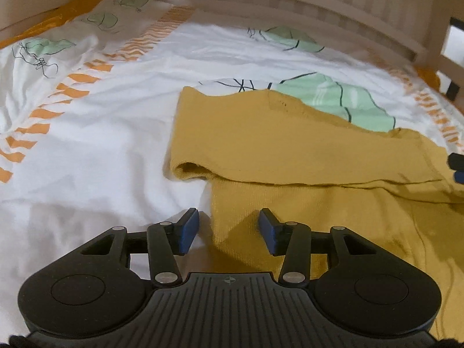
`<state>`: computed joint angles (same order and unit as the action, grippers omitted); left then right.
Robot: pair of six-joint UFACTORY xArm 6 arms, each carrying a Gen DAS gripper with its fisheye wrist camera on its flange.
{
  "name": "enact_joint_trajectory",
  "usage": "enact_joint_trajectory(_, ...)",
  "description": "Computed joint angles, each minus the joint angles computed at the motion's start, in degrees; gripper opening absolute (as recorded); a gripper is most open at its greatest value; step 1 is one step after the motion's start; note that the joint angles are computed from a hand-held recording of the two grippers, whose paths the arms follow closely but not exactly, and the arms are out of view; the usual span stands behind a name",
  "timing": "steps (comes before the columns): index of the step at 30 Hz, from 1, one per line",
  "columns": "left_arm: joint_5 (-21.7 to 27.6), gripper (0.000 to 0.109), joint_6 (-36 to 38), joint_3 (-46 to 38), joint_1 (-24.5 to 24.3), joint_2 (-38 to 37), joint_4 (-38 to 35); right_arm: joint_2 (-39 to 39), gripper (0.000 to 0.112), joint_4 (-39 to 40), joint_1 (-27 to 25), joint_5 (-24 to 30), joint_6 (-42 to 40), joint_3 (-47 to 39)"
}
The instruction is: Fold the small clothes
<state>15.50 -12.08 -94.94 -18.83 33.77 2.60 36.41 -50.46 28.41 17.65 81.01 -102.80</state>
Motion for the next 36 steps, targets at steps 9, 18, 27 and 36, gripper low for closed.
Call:
enact_joint_trajectory(9,3.34,0.068,0.71,-4.30,-0.78,2.68,0.54,5.15,0.096,10.53,1.29,7.10,-10.32,-7.44)
enact_joint_trajectory(18,6.15,0.068,5.55,-6.40,-0.32,3.30,-7.80,9.76,0.056,23.05,-0.31,8.28,-16.32,-14.52)
enact_joint_trajectory(27,5.96,0.068,5.18,-6.24,-0.39,3.25,-6.93,5.46,0.017,21.53,0.48,4.68,-17.72,-12.32)
enact_joint_trajectory(36,5.93,0.068,5.17,-6.07,-0.40,3.18,-6.85,-3.40,0.017,11.63,-1.98,10.46,-6.83,-1.51)
